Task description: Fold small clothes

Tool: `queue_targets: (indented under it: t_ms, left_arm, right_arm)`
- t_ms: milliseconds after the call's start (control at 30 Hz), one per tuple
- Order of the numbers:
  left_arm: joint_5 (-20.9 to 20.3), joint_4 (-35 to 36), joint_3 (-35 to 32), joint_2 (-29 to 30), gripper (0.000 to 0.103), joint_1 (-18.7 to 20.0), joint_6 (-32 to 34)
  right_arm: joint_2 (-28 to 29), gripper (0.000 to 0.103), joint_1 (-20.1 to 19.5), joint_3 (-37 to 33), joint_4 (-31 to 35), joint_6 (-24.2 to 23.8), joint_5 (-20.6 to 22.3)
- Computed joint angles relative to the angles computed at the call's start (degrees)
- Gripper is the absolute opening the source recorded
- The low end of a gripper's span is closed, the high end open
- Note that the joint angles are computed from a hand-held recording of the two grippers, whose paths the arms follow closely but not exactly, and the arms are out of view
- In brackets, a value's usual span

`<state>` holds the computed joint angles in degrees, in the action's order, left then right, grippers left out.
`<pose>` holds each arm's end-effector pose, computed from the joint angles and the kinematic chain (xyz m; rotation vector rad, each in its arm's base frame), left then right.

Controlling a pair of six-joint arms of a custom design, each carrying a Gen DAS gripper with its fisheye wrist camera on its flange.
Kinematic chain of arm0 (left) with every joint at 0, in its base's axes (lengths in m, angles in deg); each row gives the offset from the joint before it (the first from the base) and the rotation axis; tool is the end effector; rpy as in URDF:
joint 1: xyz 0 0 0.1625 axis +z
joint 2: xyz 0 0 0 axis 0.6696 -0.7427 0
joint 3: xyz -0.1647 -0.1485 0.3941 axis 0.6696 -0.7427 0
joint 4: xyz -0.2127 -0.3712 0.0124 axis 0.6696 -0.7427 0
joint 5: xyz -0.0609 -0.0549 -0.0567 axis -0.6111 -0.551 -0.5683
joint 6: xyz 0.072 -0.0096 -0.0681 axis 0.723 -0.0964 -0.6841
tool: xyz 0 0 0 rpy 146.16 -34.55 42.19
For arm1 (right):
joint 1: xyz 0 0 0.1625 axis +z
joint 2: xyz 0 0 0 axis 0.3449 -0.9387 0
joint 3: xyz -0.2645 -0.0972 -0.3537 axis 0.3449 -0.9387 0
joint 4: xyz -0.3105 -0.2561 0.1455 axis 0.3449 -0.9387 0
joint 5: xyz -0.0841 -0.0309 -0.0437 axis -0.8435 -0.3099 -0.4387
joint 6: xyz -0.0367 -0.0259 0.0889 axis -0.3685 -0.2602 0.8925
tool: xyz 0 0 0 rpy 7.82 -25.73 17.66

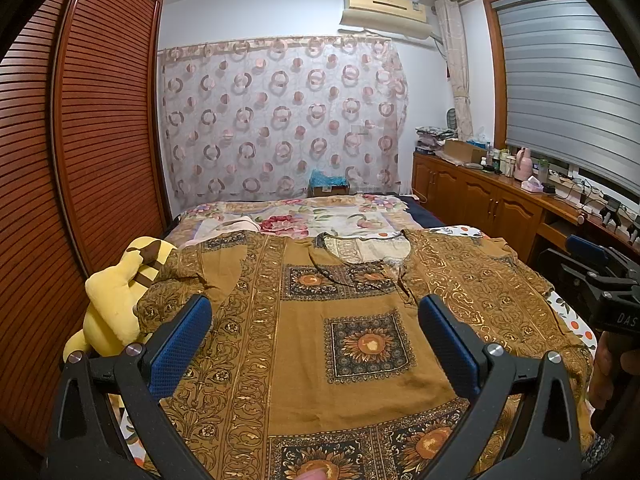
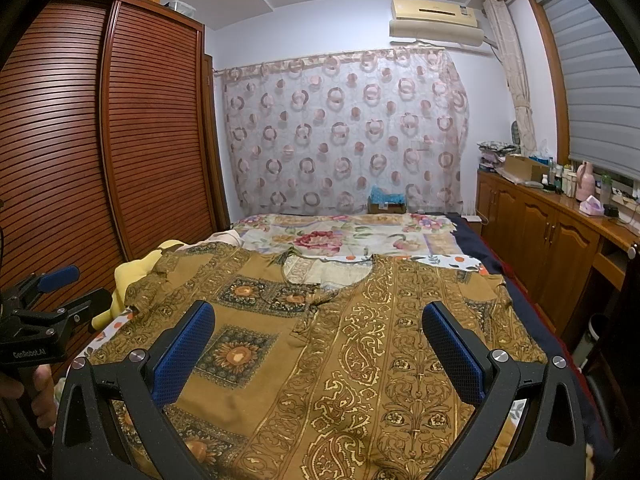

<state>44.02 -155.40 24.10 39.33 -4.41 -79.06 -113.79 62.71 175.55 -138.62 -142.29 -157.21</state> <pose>-0.4024 -0.6013 0.0413 0.2579 1.8862 -1.3893 0.0785 -0.6699 0.3142 1.2193 -2.3360 1.2628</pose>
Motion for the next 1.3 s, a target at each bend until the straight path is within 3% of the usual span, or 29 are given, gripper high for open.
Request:
queue_targets:
  t_ms: [133,400,767,1000,1300]
  left_arm:
    - [-0.3,1.5,0.9,-0.5,0.103,0.3,-2.0]
    - [-0.7,11.6,5.5,-3.6,0.103,2.2,-13.6]
    - [-0.8,18.5,8.4,-6.6,0.103,5.4,-19.4]
    - [-0.5,17.1,8.9,-8.4,0.103,7.8,-15.2]
    - [-1.4,24.3,12.1,-14.0,0.103,10.8,-23.3]
  right_arm:
    - [0.2,0.103,0.1,-0.3,0.4,0.0,-0.2]
    - [1.5,0.103,0.3,-2.5,4.6,-0.5,-1.3]
    - [4.3,0.103,1.8,-7.9,11.9,-2.2,-3.7]
    - [8.1,0.103,3.2,-14.1,17.7,-5.4,-5.4]
    - [12.2,0.103,5.1,-22.8,25.5,-4.9,-8.8]
